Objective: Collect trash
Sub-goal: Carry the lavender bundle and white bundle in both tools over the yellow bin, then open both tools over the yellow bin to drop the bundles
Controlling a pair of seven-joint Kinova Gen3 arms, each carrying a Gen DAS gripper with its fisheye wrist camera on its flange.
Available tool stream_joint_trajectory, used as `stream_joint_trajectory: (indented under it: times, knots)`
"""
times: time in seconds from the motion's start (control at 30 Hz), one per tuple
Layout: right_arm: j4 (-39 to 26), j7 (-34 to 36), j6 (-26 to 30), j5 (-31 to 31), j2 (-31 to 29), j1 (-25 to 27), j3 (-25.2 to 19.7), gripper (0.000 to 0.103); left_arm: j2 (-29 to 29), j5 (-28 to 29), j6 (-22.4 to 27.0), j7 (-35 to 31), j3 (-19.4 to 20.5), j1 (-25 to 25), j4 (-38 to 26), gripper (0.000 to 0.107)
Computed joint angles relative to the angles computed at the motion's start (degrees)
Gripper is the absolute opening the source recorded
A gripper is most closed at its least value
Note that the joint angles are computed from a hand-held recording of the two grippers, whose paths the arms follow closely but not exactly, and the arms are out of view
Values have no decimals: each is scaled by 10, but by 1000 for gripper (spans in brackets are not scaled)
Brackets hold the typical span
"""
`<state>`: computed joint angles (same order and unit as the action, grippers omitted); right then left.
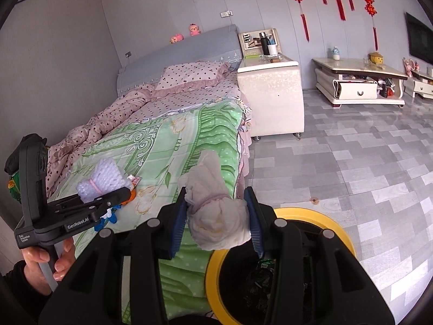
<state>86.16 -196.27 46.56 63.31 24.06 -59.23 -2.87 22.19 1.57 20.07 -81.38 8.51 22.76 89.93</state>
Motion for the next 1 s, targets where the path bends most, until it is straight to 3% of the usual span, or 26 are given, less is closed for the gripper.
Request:
stream_joint_trajectory:
  times: [0.57,1.0]
  knots:
    - [113,-109,-47,19,-28,52,-9,40,90,-14,48,10,3,70,-84,33]
    - [168,-184,-82,46,-31,72,-10,43,124,14,65,-28,30,68,-107,35]
